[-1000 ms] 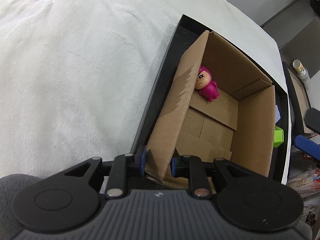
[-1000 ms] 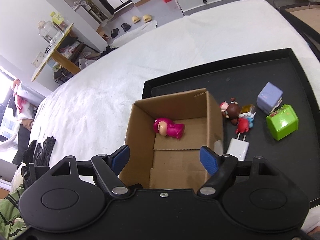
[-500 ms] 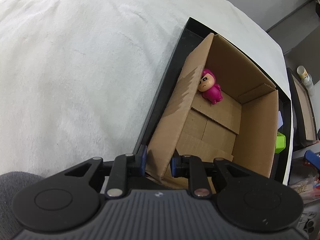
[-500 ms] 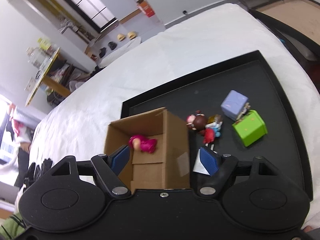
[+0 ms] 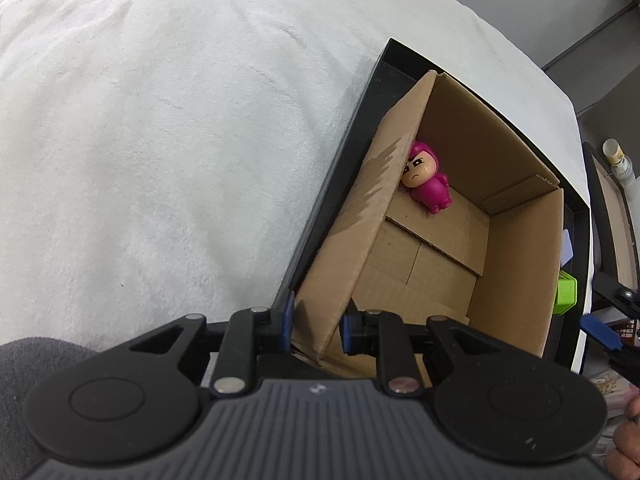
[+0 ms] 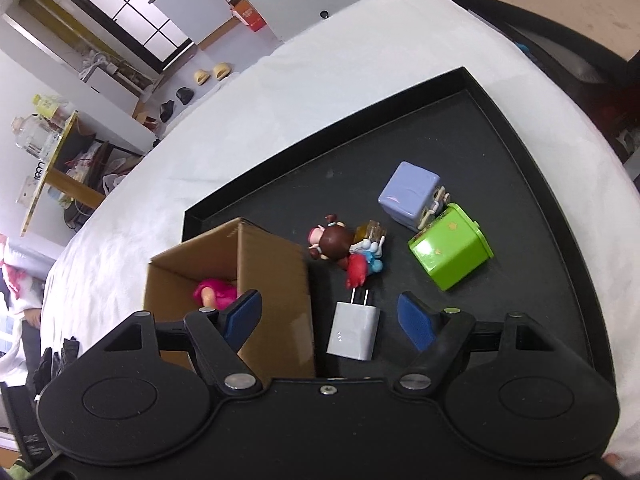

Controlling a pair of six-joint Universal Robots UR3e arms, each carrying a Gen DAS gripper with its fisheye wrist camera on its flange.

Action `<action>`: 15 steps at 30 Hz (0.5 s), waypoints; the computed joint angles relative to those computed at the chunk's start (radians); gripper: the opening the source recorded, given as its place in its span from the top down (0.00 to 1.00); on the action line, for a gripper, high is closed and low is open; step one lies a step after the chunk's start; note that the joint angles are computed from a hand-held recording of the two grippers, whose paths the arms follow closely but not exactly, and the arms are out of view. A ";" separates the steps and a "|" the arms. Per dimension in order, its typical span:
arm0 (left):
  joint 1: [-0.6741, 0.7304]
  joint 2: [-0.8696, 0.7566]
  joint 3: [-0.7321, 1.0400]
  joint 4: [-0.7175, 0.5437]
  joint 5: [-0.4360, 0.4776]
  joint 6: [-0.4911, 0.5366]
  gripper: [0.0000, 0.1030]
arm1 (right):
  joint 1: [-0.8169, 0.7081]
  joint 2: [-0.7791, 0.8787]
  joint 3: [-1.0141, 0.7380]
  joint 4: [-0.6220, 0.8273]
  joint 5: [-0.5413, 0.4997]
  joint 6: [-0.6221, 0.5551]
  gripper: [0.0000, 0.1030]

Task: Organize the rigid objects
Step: 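Move the right gripper back over the white plug charger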

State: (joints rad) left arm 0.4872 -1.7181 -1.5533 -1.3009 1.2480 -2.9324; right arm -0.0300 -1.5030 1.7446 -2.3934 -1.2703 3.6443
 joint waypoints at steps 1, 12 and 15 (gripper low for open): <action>-0.002 -0.001 0.000 0.001 0.001 -0.001 0.79 | -0.003 0.010 0.008 -0.014 0.006 -0.004 0.33; -0.030 -0.011 0.012 0.000 0.028 0.004 0.80 | -0.020 0.110 0.088 -0.128 0.074 -0.021 0.43; -0.034 -0.020 0.019 -0.001 0.034 -0.001 0.80 | 0.000 0.142 0.054 -0.120 0.045 -0.036 0.43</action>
